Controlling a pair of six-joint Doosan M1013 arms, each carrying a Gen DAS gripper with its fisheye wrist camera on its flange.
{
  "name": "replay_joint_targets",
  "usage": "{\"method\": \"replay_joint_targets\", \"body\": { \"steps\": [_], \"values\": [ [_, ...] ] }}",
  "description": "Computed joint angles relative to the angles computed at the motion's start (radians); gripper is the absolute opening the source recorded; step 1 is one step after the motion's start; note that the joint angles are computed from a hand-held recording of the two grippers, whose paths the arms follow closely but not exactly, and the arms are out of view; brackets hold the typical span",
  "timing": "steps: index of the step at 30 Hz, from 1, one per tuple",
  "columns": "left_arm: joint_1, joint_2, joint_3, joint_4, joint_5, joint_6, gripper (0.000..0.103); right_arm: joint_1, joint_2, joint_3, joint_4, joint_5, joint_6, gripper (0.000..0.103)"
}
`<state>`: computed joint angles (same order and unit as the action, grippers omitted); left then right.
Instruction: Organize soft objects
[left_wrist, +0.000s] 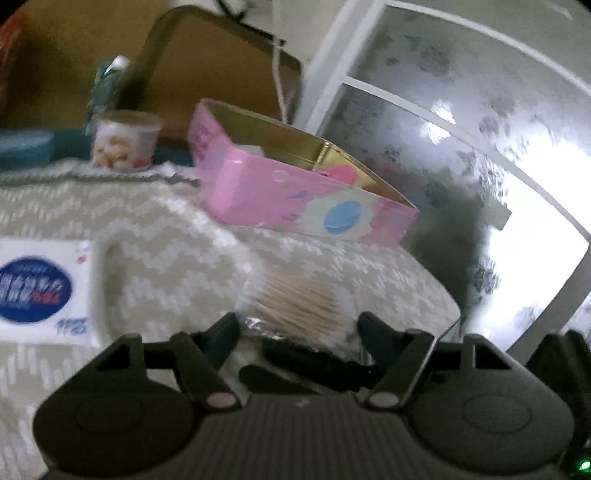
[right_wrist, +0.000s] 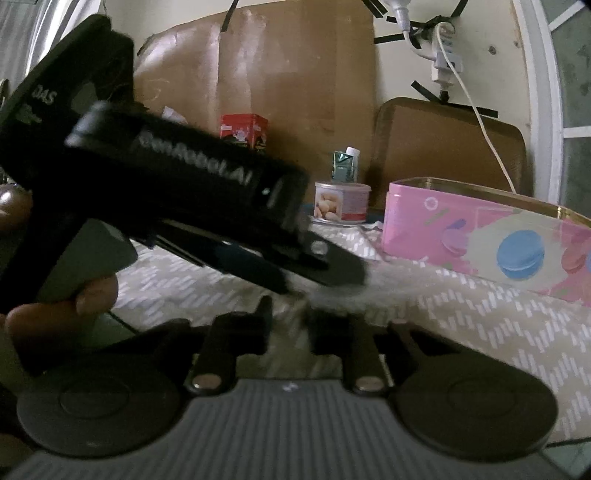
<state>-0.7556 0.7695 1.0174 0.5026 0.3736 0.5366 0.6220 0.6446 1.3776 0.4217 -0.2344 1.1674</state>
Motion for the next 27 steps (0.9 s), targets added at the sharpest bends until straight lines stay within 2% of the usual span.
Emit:
{"method": "replay_joint_targets", "body": {
  "steps": [3, 5, 9, 13, 16, 18, 20, 21, 22, 23, 25, 27],
  "values": [
    [-0.005, 0.015, -0.033, -0.036, 0.027, 0.061, 0.073, -0.003, -0.007, 0.014, -0.025, -0.007, 0.03, 0.02],
    [-0.005, 0.019, -0.042, -0.039, 0.041, 0.052, 0.082, -0.008, -0.012, 0.024, -0.07, -0.008, 0.082, 0.021],
    [-0.002, 0.003, -0.015, 0.061, 0.033, -0.09, 0.088, -0.012, -0.024, 0.047, -0.052, -0.03, 0.066, 0.023],
    [0.001, -0.032, 0.041, 0.233, 0.017, -0.314, 0.094, -0.022, -0.04, 0.085, -0.14, -0.081, 0.173, 0.029],
    [0.005, -0.049, 0.062, 0.263, 0.003, -0.369, 0.094, -0.026, -0.051, 0.123, -0.154, -0.144, 0.201, 0.032],
    [0.009, -0.042, 0.047, 0.209, 0.005, -0.314, 0.094, -0.028, -0.055, 0.14, -0.137, -0.181, 0.198, 0.037],
    [0.012, -0.027, 0.021, 0.112, 0.004, -0.219, 0.094, -0.032, -0.056, 0.143, -0.108, -0.195, 0.187, 0.051],
    [0.014, -0.017, 0.005, 0.047, 0.006, -0.156, 0.094, -0.034, -0.055, 0.141, -0.097, -0.198, 0.188, 0.061],
    [0.016, -0.007, -0.014, -0.008, 0.012, -0.1, 0.095, -0.037, -0.054, 0.14, -0.099, -0.202, 0.205, 0.067],
    [0.016, 0.005, -0.035, -0.052, 0.023, -0.05, 0.098, -0.039, -0.055, 0.141, -0.117, -0.205, 0.233, 0.069],
    [0.014, 0.022, -0.064, -0.079, 0.045, -0.004, 0.101, -0.044, -0.054, 0.137, -0.163, -0.195, 0.276, 0.081],
    [0.015, 0.036, -0.089, -0.116, 0.061, 0.042, 0.101, -0.045, -0.057, 0.14, -0.192, -0.187, 0.269, 0.089]
  ]
}}
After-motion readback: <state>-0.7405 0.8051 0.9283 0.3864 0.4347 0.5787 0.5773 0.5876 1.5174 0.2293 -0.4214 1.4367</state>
